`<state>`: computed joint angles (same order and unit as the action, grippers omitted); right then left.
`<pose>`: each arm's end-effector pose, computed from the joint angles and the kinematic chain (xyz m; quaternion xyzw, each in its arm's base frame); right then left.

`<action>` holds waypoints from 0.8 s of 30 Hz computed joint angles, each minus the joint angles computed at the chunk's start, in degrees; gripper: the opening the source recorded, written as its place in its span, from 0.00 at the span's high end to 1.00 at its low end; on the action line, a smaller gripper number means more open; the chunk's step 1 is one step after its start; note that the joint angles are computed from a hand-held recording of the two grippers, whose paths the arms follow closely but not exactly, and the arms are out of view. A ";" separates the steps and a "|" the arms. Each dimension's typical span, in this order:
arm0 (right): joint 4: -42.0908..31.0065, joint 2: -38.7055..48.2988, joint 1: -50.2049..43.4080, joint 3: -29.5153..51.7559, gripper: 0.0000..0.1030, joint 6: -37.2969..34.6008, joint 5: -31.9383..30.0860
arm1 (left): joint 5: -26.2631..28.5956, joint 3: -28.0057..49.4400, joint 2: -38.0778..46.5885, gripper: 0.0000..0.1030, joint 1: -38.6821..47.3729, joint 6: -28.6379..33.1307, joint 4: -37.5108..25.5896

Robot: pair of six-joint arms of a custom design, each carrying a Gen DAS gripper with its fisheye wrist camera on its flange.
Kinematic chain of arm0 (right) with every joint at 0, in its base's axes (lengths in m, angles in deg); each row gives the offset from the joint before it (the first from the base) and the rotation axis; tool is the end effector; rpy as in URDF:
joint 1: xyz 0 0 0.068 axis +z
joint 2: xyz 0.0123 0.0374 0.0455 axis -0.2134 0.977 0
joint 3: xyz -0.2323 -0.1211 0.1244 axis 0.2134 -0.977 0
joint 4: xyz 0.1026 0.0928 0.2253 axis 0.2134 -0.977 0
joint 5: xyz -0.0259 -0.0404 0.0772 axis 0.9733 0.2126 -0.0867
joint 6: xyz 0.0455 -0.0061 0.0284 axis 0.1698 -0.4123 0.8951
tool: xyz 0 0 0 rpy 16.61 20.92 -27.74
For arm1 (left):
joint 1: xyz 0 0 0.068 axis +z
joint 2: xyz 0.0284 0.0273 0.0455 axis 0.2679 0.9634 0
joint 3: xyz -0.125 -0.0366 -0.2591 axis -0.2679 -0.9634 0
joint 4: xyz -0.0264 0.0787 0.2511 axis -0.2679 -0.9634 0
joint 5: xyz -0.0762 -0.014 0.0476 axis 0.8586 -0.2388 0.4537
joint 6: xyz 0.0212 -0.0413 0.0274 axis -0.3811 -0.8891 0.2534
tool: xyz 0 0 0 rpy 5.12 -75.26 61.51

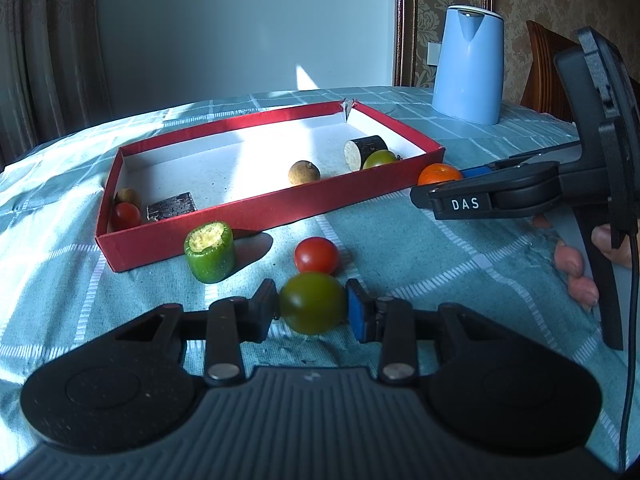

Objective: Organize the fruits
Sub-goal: 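Grasp the large green tomato with the left tool while the right tool grasps the mandarin, then carry the green tomato and mandarin over the red tray with both tools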

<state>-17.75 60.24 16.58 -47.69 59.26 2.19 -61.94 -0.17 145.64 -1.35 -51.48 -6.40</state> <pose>0.2356 0.1108 0.1424 0.0119 0.8870 -0.0452 0.4593 0.2215 -0.0747 0.1454 0.2445 0.8502 -0.1198 0.4506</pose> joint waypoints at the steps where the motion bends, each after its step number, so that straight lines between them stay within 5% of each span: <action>1: 0.19 -0.25 0.06 -0.27 0.60 0.18 -0.13 | -0.11 -0.04 -0.01 0.67 -0.06 0.03 0.06; 24: 5.78 -4.94 2.03 -5.53 0.60 0.56 0.48 | -4.35 -1.63 -1.38 0.68 -0.90 -1.58 2.68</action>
<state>-11.98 55.30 18.61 -53.22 59.83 2.67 -66.29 -1.79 144.27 -2.25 -53.06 -3.71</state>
